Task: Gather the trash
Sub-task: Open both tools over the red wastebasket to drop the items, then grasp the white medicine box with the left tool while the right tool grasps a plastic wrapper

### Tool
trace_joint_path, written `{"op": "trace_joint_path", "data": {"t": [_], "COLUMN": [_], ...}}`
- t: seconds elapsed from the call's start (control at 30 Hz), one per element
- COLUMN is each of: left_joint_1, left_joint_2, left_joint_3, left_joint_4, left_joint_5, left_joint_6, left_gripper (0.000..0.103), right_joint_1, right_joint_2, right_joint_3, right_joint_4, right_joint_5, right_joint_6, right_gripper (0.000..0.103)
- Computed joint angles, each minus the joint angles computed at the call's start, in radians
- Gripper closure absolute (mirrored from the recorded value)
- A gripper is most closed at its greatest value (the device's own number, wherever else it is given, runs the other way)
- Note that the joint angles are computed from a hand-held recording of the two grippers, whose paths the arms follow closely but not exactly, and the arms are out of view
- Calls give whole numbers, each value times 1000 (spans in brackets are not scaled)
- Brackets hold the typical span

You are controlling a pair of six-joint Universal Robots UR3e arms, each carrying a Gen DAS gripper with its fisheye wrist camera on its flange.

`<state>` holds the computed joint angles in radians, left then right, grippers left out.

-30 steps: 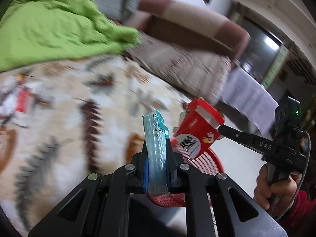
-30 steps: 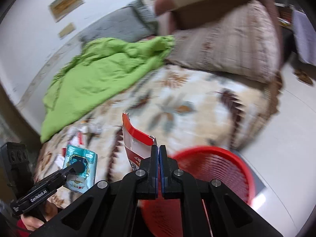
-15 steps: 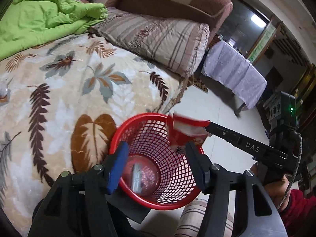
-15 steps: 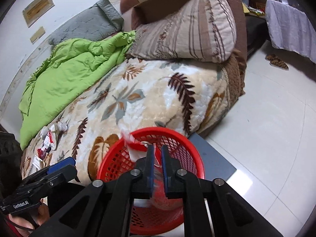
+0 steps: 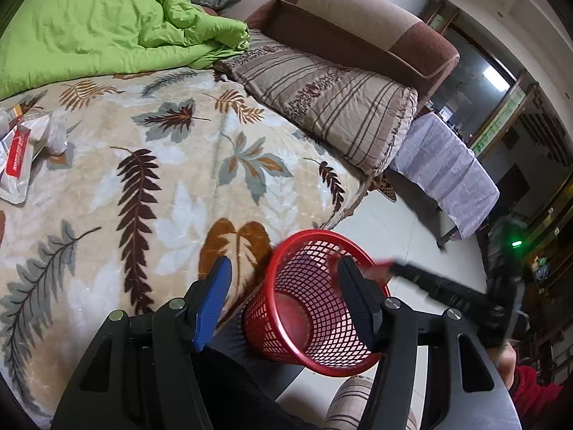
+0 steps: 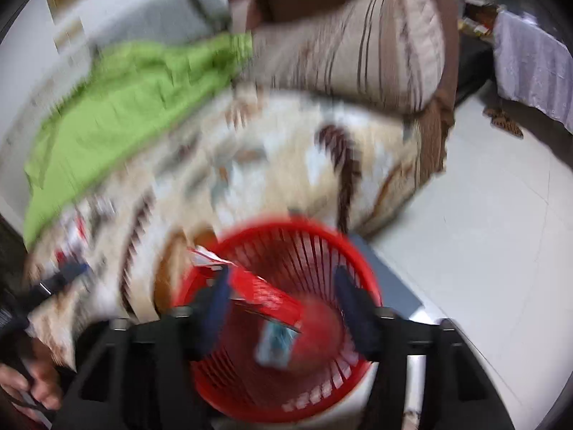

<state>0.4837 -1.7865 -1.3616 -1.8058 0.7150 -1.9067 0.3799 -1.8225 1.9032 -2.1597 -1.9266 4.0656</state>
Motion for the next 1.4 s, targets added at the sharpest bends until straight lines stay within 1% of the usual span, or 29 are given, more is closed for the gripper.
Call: {"op": "trace_joint_path", "data": {"t": [0.03, 0.07, 0.1, 0.2, 0.3, 0.33, 0.4, 0.43, 0.5, 0.57, 0.6, 0.67, 0.7, 0.73, 0.77, 0.83, 0.87, 0.93, 0.97, 1.0, 1.03, 1.07, 1.1, 1.13, 1.17, 1.23, 1.27, 1.33, 1.4], "left_joint_1": [4, 7, 10, 17, 23, 27, 31, 34, 38, 40, 42, 41, 42, 42, 43, 44, 45, 45, 47, 48, 50, 51, 54, 56, 58, 63, 66, 71, 80], "left_joint_2": [-1, -5, -6, -13, -17, -21, -29, -32, -34, -43, -48, -60, -63, -62, -64, -67, -68, -72, -75, -81, -89, -94, -95, -100, -102, -112, -118, -126, -138], "left_joint_3": [3, 10, 13, 24, 24, 27, 36, 39, 38, 44, 48, 64, 69, 67, 70, 73, 75, 78, 81, 88, 100, 107, 107, 112, 113, 125, 132, 138, 148], "left_joint_4": [-2, -12, -16, -19, -11, -7, -9, -9, -2, 6, 4, -4, -7, -5, -7, -9, -8, 2, 2, -1, -8, -10, -10, -6, -2, -7, -6, 8, 15], "left_joint_5": [-1, -3, -5, -9, -10, -9, -9, -8, -7, -6, -6, -4, -5, -5, -7, -7, -6, -5, -5, -5, -6, -6, -7, -7, -8, -10, -10, -7, -5], "left_joint_6": [2, 6, 8, 3, -3, -9, -14, -16, -18, -30, -33, -38, -38, -38, -39, -37, -39, -48, -51, -54, -57, -59, -58, -64, -68, -76, -82, -98, -111], "left_gripper": [43, 43, 43, 43, 43, 43, 43, 43, 43, 43, 43, 43, 42, 42, 42, 42, 42, 42, 42, 42, 42, 42, 41, 41, 41, 41, 41, 40, 40], "right_joint_1": [-17, -21, -17, 15, 18, 15, -8, -8, 5, -9, -33, -126, -157, -168, -149, -58, -54, -123, -118, -77, -60, -84, -134, -166, -160, -104, -96, -109, -89], "right_joint_2": [0, -16, -26, -10, 11, 45, 93, 90, 73, 50, 20, -71, -102, -120, -108, -32, -28, -82, -78, -37, -19, -41, -94, -131, -127, -63, -49, -40, 9], "right_joint_3": [0, 24, 39, 5, -22, -67, -123, -117, -98, -83, -50, 52, 85, 98, 77, -24, -33, 31, 20, -32, -51, -28, 37, 77, 76, 4, -5, 2, -42], "right_joint_4": [24, 6, -13, 6, 9, 77, 171, 168, 155, 166, 146, 83, 63, 63, 86, 163, 161, 91, 108, 160, 174, 147, 85, 54, 54, 102, 86, 19, -2], "right_joint_5": [34, 45, 45, -1, 11, 23, 90, 112, 117, 145, 183, 329, 373, 378, 340, 187, 185, 308, 290, 213, 179, 225, 305, 348, 329, 236, 228, 269, 254], "right_joint_6": [1, 17, 20, 28, -8, -27, -87, -99, -91, -106, -113, -120, -118, -98, -76, -44, -55, -98, -83, -58, -69, -84, -91, -65, -54, -49, -49, -58, -67], "right_gripper": [35, 35, 35, 35, 35, 32, 32, 32, 32, 32, 32, 31, 31, 31, 31, 31, 31, 31, 31, 31, 30, 30, 30, 30, 30, 30, 30, 30, 30]}}
